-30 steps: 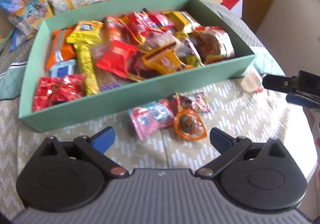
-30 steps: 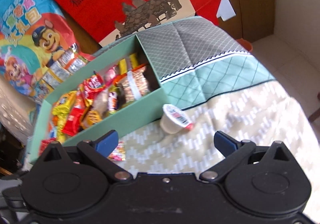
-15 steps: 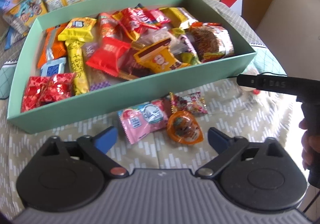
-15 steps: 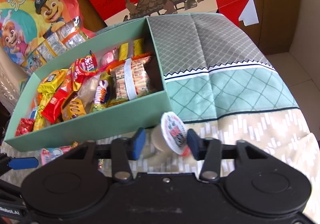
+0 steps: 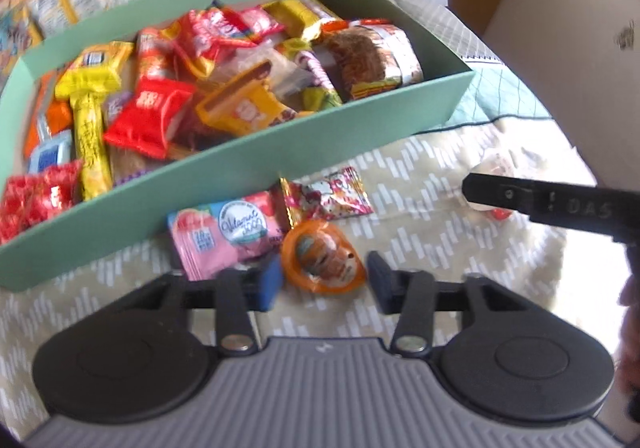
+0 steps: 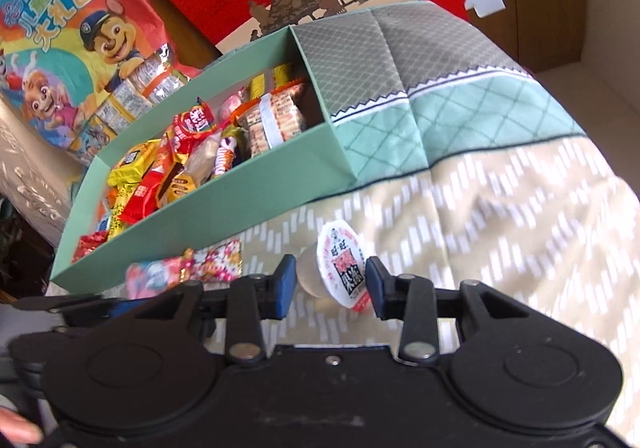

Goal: Organize snacks
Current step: 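Grasp the orange jelly cup with left tool while right tool grasps the white pudding cup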

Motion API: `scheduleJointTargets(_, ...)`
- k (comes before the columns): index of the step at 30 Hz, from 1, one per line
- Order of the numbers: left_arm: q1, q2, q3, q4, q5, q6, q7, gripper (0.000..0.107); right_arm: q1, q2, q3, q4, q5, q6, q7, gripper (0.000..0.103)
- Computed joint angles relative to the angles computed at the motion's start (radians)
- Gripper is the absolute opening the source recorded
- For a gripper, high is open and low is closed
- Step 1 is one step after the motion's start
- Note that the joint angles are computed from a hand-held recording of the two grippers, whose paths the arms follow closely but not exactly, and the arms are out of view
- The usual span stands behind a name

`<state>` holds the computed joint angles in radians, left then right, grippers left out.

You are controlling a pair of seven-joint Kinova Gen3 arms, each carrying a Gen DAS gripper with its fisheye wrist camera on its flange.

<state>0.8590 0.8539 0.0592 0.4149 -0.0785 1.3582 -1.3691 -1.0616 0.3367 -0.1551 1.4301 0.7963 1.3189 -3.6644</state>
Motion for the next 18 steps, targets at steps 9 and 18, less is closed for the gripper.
scheduleJointTargets(9, -0.039, -0.081, 0.033, 0.145, 0.026, -0.092, 0.006, 0.020, -0.007, 0.011, 0.006, -0.018, 0.000, 0.018, -0.018, 0.036)
scheduleJointTargets(18, -0.031, -0.025, 0.037, 0.042, 0.028, -0.034, -0.007, 0.031, -0.001, 0.005, 0.005, -0.009, -0.006, -0.001, -0.013, 0.036)
